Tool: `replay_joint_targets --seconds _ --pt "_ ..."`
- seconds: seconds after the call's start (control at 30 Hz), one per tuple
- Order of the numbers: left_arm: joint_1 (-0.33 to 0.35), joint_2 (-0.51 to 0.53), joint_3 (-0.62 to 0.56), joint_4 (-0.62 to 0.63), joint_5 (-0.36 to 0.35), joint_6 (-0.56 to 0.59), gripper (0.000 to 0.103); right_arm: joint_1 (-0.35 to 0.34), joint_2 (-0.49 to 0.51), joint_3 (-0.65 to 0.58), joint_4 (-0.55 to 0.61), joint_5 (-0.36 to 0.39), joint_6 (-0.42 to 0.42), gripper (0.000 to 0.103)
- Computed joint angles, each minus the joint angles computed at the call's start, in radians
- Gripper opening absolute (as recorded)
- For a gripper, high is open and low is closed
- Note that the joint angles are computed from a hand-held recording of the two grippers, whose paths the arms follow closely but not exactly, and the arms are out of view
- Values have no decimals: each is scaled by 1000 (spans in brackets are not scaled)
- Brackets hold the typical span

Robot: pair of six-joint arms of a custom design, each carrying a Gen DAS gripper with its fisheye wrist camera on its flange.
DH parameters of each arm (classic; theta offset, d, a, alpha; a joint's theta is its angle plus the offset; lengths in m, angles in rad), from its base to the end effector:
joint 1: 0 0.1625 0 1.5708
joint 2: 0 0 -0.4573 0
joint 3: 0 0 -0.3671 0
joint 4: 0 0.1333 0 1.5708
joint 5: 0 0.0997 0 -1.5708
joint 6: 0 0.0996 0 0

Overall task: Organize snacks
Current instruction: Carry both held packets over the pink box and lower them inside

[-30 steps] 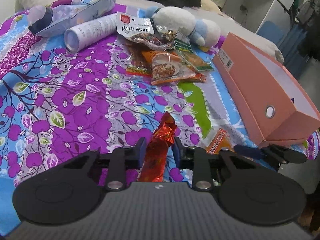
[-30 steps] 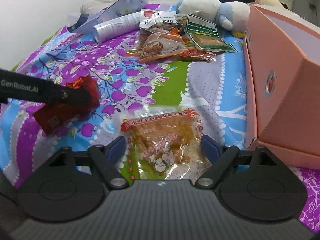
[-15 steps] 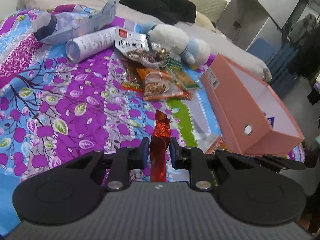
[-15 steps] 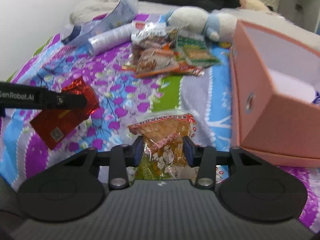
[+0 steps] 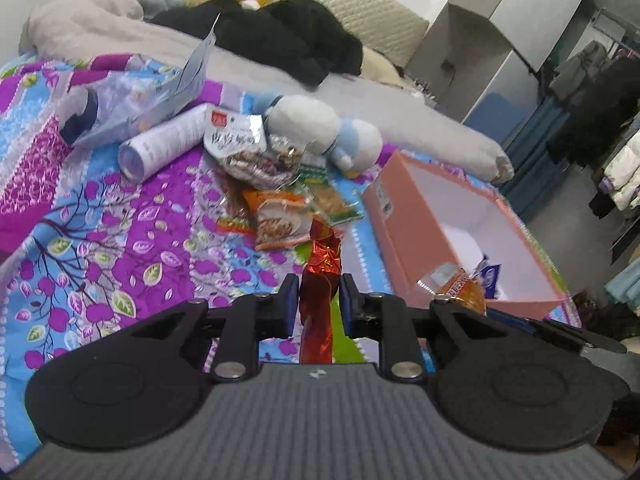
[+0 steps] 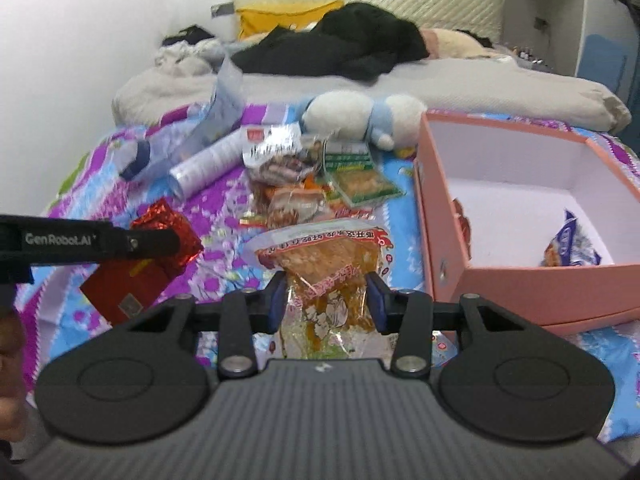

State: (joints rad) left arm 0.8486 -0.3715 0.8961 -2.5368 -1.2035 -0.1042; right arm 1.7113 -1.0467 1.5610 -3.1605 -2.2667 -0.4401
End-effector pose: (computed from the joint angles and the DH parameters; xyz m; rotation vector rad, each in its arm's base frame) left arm -0.4507 -0.7673 0.1032 0.7601 2.7752 -0.8051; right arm 0.1616 -0.6468 0.4292 0.1643 -2.1218 1.1138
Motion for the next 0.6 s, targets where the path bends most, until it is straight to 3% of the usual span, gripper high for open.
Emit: replay_joint_targets --seconds 0.27,0.6 --pt "-56 -47 86 -92 6 -20 25 37 -76 48 -50 -1 -28 45" --pt "-114 -28 112 -127 -62 -30 25 49 -156 123 -172 -41 -70 45"
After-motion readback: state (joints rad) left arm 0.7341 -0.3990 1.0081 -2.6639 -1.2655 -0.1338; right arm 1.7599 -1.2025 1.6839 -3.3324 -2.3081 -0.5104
